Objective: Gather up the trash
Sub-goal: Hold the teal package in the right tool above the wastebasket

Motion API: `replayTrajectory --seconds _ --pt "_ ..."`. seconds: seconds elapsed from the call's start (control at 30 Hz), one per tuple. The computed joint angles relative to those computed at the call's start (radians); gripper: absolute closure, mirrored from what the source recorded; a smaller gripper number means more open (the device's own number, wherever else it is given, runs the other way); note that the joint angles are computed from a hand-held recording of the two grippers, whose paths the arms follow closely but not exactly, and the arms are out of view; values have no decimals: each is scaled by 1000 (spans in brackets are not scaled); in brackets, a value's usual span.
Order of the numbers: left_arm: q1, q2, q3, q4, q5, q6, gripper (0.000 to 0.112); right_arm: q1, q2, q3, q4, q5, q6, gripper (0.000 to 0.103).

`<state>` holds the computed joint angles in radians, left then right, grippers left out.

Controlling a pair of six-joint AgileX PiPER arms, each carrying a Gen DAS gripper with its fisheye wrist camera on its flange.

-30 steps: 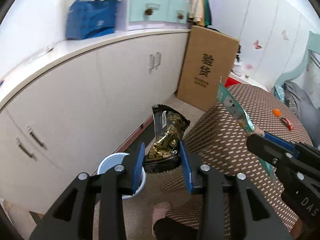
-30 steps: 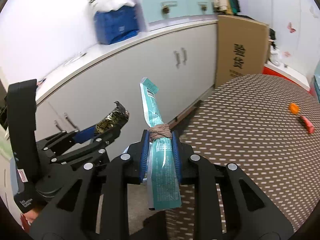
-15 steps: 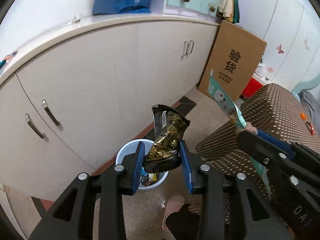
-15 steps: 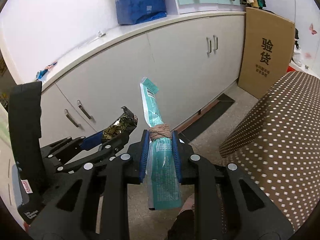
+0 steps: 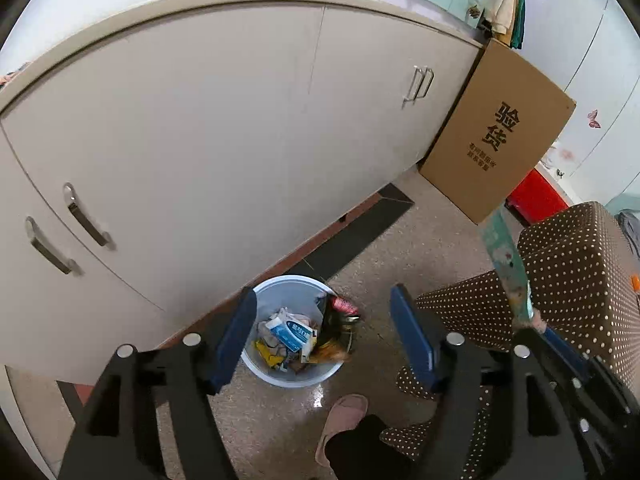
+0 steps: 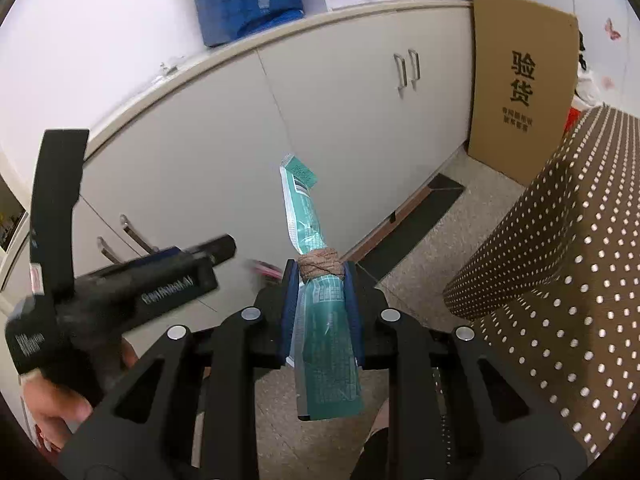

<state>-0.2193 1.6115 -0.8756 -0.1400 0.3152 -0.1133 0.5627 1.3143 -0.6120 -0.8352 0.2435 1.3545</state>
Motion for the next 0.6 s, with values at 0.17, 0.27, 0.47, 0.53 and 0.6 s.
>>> replayTrajectory --seconds 0.17,0.27,0.47,0.53,0.6 --pt "23 19 14 -72 -15 63 43 -32 35 5 2 -40 -7 80" --pt "20 30 21 -75 -21 57 43 -37 45 0 32 -47 -44 80" --pt "28 9 37 -120 -26 109 43 -37 56 -12 58 -51 -71 80" --pt "28 -9 45 -129 -29 118 43 -30 57 -12 26 -50 -35 80" --pt "33 -24 56 -164 -30 150 43 -27 60 -14 8 -51 -17 80"
